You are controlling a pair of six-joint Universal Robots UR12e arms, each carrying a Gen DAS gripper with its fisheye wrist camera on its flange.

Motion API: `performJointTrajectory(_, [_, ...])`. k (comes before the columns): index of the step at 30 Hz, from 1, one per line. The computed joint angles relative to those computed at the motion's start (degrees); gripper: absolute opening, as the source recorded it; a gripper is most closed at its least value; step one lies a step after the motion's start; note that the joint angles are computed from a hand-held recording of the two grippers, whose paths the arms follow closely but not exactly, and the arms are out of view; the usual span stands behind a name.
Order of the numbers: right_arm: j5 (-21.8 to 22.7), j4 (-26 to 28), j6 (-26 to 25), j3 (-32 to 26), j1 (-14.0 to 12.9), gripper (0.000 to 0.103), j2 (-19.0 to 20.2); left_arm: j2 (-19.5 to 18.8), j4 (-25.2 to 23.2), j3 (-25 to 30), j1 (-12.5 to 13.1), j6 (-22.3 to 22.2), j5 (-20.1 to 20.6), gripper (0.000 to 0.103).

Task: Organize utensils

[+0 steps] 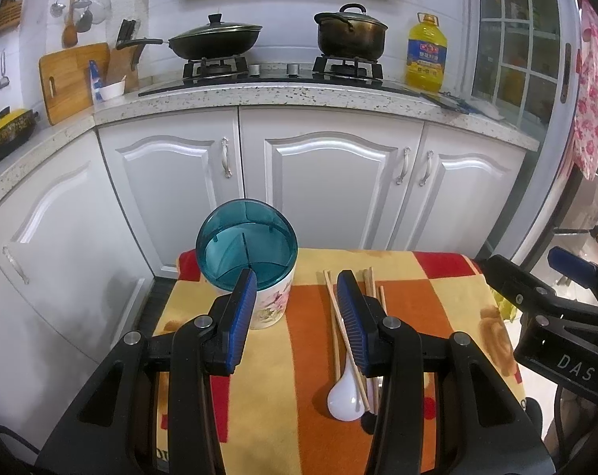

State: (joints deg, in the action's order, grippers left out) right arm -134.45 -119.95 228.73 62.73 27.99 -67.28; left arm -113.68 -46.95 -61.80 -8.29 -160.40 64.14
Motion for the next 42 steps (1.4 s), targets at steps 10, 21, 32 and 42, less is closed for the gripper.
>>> performJointTrajectory(10, [0.2,0.3,0.4,0.2,-0.2,0.094,-0.2,-0.3,-0.4,0.5,0.0,-0.2,0.1,0.042])
performJointTrajectory(21, [1.1,0.3,0.5,0.6,-0.4,0.094,-0.2,-0.6,-1.3,0.8,0.0,-0.3,0.2,0.042])
performJointTrajectory(32, [1.2,0.5,1.0,0.9,-0.4,0.094,-0.3,-0.6,-1.2,0.6,-0.1,-0.5,0.2,0.042])
performJointTrajectory(42, [1.6,0.7,0.5,0.7,-0.4,0.094,-0.1,-0.5,-1.2,0.4,-0.2,-0.7,0.2,0.042])
